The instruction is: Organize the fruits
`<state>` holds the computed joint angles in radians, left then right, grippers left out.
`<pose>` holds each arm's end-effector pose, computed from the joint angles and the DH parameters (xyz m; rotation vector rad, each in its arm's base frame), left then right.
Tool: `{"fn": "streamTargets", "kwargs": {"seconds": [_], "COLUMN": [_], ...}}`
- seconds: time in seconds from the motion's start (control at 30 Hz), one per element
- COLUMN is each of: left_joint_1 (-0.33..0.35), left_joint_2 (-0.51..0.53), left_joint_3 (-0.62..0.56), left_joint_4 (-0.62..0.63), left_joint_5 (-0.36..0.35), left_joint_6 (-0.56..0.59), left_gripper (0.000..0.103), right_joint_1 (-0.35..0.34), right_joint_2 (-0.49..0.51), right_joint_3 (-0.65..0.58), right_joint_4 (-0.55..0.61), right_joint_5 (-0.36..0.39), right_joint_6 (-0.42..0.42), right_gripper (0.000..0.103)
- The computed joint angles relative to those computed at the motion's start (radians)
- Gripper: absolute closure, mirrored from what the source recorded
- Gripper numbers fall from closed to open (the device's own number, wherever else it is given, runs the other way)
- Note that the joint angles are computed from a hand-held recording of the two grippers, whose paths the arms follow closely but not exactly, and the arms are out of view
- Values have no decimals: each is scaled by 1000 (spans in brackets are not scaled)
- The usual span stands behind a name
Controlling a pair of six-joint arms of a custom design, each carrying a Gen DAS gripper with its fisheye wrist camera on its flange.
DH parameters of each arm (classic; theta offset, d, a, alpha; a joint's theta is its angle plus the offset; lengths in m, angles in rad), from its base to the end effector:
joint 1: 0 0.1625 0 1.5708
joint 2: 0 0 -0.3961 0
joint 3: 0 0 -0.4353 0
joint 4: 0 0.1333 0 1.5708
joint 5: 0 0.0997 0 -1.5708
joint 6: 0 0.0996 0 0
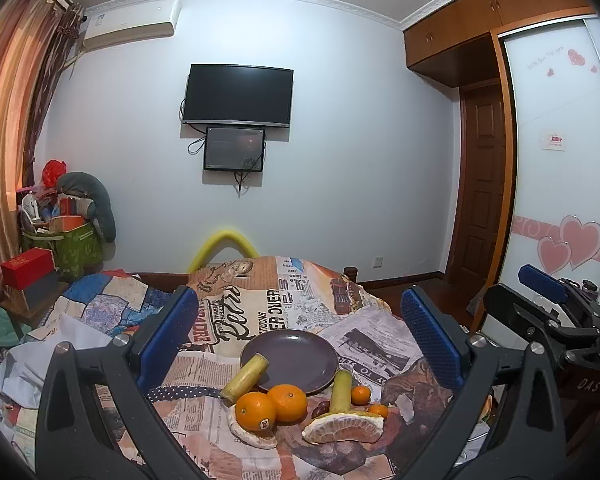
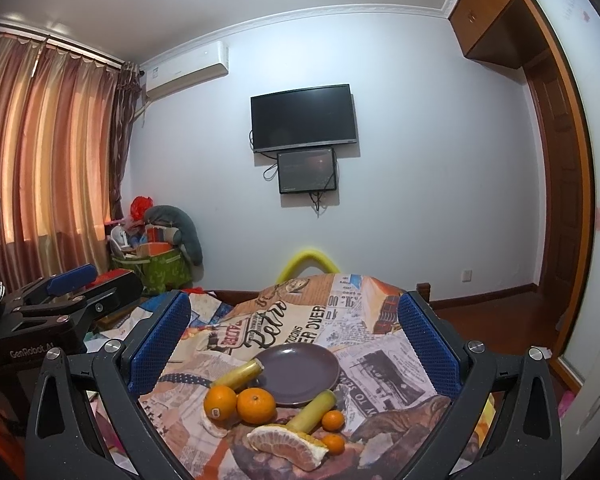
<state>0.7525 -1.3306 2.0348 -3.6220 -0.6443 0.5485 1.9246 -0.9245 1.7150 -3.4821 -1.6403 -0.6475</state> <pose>-0.2242 -0.5016 0.3493 0.6071 1.9345 -1.6158 0.3533 -0.5919 0.2159 1.1487 -2.2127 1.5345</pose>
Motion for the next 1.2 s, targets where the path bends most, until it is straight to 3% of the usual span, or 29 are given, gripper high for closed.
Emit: {"fn": "streamTargets", "kwargs": {"seconds": [1.2], "left_joint_1": [10], "left_joint_2": [-8], "left_joint_3": [6], "left_joint_4": [20], "left_joint_5": [-14], "left_joint_6": [-10], "left_gripper": [0], "right_joint_1": [4], "right_joint_2": [12], "right_joint_3": [-18], "right_joint_4": [7], "right_joint_5": [-29], "right_joint_6": [11], "right_gripper": [0]}}
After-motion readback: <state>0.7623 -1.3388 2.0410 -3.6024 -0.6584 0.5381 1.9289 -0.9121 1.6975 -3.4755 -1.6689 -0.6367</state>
